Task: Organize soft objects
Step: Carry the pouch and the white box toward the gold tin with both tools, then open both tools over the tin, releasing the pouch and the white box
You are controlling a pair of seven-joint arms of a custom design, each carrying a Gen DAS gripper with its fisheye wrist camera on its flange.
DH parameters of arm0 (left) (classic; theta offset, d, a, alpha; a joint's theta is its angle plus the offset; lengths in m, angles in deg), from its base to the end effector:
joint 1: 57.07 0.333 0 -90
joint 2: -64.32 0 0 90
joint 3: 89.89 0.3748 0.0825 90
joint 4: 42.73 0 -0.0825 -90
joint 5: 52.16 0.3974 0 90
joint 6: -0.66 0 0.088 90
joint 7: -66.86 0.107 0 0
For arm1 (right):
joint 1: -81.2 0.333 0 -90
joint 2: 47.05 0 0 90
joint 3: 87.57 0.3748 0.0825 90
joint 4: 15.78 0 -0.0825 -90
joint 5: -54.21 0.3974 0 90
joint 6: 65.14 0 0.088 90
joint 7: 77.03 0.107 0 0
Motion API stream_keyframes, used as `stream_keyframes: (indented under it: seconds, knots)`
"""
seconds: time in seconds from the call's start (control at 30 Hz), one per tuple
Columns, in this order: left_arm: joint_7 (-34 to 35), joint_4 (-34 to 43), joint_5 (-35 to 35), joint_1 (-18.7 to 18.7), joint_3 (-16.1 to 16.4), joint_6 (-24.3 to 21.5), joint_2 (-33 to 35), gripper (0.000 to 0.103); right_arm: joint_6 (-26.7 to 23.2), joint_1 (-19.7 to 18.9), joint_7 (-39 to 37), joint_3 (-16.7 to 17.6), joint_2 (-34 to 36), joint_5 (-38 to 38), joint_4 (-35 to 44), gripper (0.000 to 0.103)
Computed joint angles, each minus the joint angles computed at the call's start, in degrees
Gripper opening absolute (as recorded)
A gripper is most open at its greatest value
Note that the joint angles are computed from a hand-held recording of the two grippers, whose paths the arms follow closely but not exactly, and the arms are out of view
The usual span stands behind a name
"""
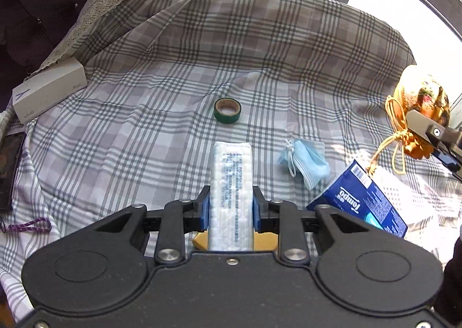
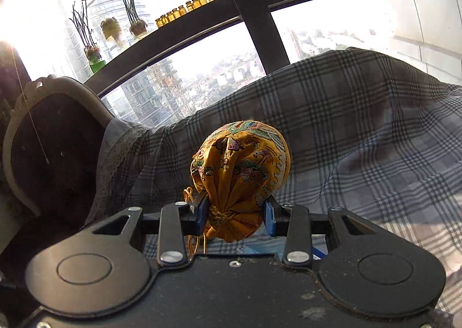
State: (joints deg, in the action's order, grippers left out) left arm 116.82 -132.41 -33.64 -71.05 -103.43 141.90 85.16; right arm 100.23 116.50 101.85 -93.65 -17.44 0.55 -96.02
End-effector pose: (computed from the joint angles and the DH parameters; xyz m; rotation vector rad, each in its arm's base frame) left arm 0.6691 -0.3162 0.5509 -2.0133 1.8940 -0.7081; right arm 0.6534 0.4446 0.5496 -1.3215 1.6131 -0.5212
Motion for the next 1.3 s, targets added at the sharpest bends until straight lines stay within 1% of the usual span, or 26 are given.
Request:
stream_keyframes:
  seconds: [0.03,0.13,0.27,0.33,0.37,0.43,0.5,0.57,0.63,0.73,0.9,1.2,1.27,1.3]
  knots:
    - [0.01,-1.76,-0.28,0.19,-0.22,0.57,-1.22,0.027,-0.04,1.0,1.54,-0.49,-2.61,-1.03,-3.54,0.037]
    - [0.46,-7.66,-1.09,0.65,-0.86,2.59,-5.11,0.027,-0.79,2.86,7.16,-0.44,-8.99,-5.86,-12.06,0.037]
    - [0.11,-14.57,-2.3,0.64,-1.32,4.11,-9.35,0.027,-4.48,4.27,14.15,1.58,-15.12,-11.76,-20.4,0.037]
    - [0.3,-17.24,-3.63,0.66,-1.61,4.71,-10.76,0.027,-8.08,4.97,16.85,3.26,-17.66,-13.77,-24.1,0.037]
    - [0.39,-18.51,-4.6,0.67,-1.78,4.77,-11.44,0.027,-9.67,4.91,17.24,4.32,-18.51,-13.45,-25.45,0.037]
    - [0.13,-20.51,-6.13,0.58,-1.9,5.19,-12.44,0.027,-11.0,4.28,18.01,6.45,-20.15,-12.12,-28.36,0.037]
    - [-0.65,-23.01,-6.52,0.14,-1.93,5.73,-13.89,0.027,-10.46,3.14,18.68,8.54,-21.55,-9.8,-31.46,0.037]
    - [-2.12,-24.6,-5.56,-0.55,-1.79,5.78,-14.77,0.027,-9.82,1.61,17.07,10.74,-22.46,-5.74,-33.92,0.037]
    - [-2.59,-25.49,-6.06,-0.86,-1.81,5.69,-15.19,0.027,-10.09,0.39,15.48,12.93,-23.32,-2.71,-35.91,0.037]
    - [-2.09,-26.66,-8.28,-1.12,-2.06,5.5,-15.56,0.027,-11.1,-0.73,11.85,15.1,-23.77,1.16,-37.15,0.037]
    - [-3.88,-26.71,-6.23,-1.95,-1.84,4.74,-15.3,0.027,-11.1,-1.27,6.45,16.51,-23.57,5.0,-37.47,0.037]
    - [-8.25,-25.86,0.49,-2.65,-1.27,4.65,-15.09,0.029,-12.57,-0.08,4.92,15.52,-20.08,2.22,-31.99,0.037]
    - [-8.56,-25.83,0.85,-2.59,-1.27,4.93,-15.02,0.033,-11.87,-0.17,4.18,15.23,-19.49,2.46,-31.24,0.039]
    - [-8.59,-25.85,0.95,-2.56,-1.29,5.1,-14.98,0.034,-11.55,-0.28,3.54,15.18,-19.1,3.06,-30.89,0.044]
